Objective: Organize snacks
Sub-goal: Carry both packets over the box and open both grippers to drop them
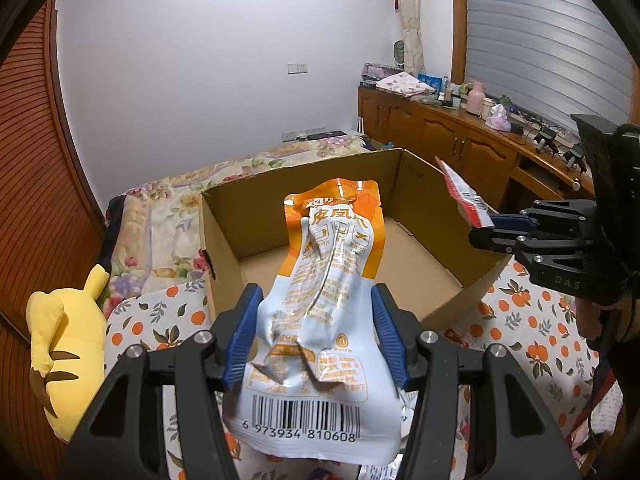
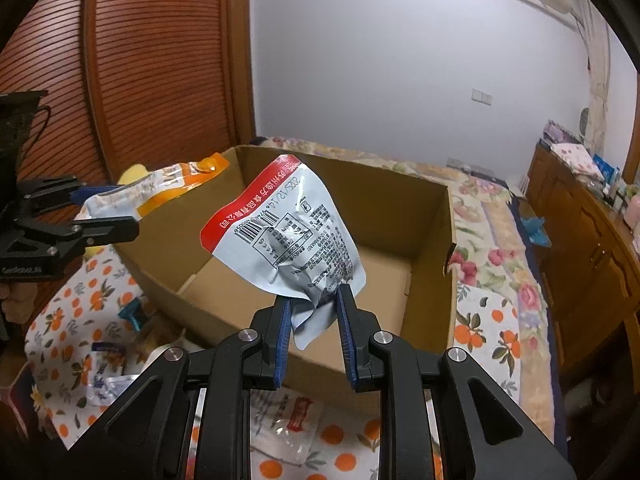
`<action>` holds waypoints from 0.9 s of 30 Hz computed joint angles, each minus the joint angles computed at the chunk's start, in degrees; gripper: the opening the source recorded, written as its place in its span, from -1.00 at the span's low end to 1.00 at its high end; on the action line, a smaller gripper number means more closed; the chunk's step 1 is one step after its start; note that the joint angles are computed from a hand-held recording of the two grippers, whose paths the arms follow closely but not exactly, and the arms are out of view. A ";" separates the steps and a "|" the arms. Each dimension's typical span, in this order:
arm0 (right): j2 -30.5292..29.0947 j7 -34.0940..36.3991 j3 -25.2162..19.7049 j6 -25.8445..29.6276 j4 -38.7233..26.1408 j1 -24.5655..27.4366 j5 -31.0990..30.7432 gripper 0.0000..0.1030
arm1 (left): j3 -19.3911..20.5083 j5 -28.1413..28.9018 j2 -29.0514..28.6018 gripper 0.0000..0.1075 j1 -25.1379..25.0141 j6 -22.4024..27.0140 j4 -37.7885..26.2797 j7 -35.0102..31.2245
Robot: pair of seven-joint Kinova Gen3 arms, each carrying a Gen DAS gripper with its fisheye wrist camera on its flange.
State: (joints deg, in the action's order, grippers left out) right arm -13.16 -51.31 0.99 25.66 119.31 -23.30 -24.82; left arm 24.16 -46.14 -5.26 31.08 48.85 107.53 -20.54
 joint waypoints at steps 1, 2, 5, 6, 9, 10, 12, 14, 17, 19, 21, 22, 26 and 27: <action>0.59 -0.37 -0.12 0.03 -0.34 0.17 0.13 -0.61 | 0.02 -0.09 0.30 0.02 0.00 0.11 -0.25 -0.12; 1.12 -0.61 -0.21 -0.08 -0.56 0.29 0.07 -0.61 | 0.11 -0.41 0.70 0.02 0.10 0.36 -0.55 -0.01; 2.95 -1.95 -1.23 -0.24 -1.38 1.26 0.64 -0.61 | -0.57 -0.49 2.03 0.03 0.64 0.51 -1.74 -0.45; 3.32 -2.53 -1.75 -0.43 -1.49 1.66 1.10 -0.61 | -0.89 -0.57 2.27 0.04 0.88 0.40 -1.83 -0.54; 4.30 -3.31 -2.39 -0.71 -1.85 2.25 1.38 -0.60 | -1.36 -1.91 3.60 0.10 1.99 1.46 -2.57 0.11; 4.30 -2.85 -2.31 -1.01 -1.61 2.10 0.94 -0.58 | -1.76 -1.82 3.99 0.11 2.34 1.69 -2.81 0.04; 4.19 -2.58 -2.27 -1.63 -1.12 2.17 0.51 -0.47 | -2.62 -1.94 4.22 0.12 2.86 1.32 -2.73 0.20; 4.16 -1.67 -1.61 -1.79 -0.87 1.87 -0.77 -0.44 | -2.70 -3.74 4.25 0.12 3.58 1.35 -2.17 2.17; 3.82 1.51 0.06 -1.28 -0.47 1.33 -3.90 -0.36 | -2.88 -5.20 3.97 0.20 4.25 1.68 -1.83 3.79; 3.58 1.94 -0.02 -1.20 -0.31 1.53 -4.40 -0.36 | -3.11 -4.87 3.68 0.20 4.21 1.70 -1.91 3.72; 2.49 4.09 1.15 -0.71 0.38 0.95 -6.37 -0.35 | -2.78 -4.73 2.83 0.21 4.30 1.77 -1.56 4.10; 1.86 5.28 1.85 -0.35 0.75 0.57 -7.35 -0.34 | -2.48 -4.92 2.29 0.24 4.30 1.57 -1.12 4.52; -2.79 9.48 4.68 1.06 3.56 -1.62 -10.28 -0.24 | 0.43 -6.80 -0.41 0.40 4.31 1.87 1.30 8.21; -4.51 10.69 5.89 1.76 4.62 -2.56 -11.21 -0.20 | 1.13 -6.77 -0.79 0.41 4.20 2.15 1.64 8.66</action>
State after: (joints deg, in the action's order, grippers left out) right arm -17.67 -40.63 6.88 27.42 123.93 -25.86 -36.03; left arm 25.30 -52.91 -6.05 35.27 50.99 109.17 -11.88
